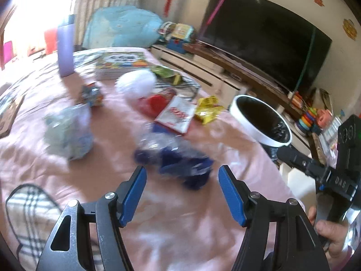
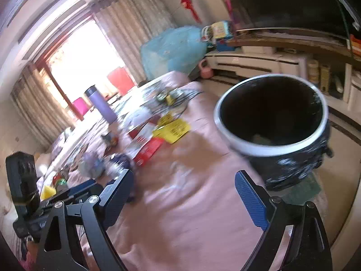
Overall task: Collect trash
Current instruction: 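Grasp the blue plastic wrapper with the right tool while the left grasps crumpled tissue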
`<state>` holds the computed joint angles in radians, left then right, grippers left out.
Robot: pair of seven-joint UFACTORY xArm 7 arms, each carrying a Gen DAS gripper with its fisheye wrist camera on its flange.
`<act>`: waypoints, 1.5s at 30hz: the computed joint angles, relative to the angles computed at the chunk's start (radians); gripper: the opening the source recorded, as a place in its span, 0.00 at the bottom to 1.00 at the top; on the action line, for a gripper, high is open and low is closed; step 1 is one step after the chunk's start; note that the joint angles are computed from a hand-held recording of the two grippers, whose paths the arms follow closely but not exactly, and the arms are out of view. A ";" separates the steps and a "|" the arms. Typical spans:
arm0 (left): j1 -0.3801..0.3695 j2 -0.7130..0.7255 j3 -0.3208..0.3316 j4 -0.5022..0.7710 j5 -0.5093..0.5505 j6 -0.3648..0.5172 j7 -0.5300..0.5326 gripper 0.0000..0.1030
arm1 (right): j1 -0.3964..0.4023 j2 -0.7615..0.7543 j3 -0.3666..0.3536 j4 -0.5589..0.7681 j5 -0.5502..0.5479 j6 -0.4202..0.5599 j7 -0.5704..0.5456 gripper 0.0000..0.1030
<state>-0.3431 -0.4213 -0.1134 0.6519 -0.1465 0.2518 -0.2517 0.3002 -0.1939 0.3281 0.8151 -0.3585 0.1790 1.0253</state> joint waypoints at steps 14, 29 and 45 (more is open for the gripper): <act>0.091 -0.126 0.032 -0.085 0.027 0.056 -0.062 0.74 | 0.142 0.171 -0.031 0.129 -0.013 -0.013 -0.063 0.90; 0.211 0.065 0.018 0.036 0.100 0.007 -0.110 0.78 | 0.239 0.309 -0.094 0.264 0.118 0.009 -0.246 0.89; 0.110 0.186 0.090 0.092 -0.046 -0.046 0.101 0.20 | 0.289 0.365 -0.125 0.327 0.156 0.080 -0.323 0.27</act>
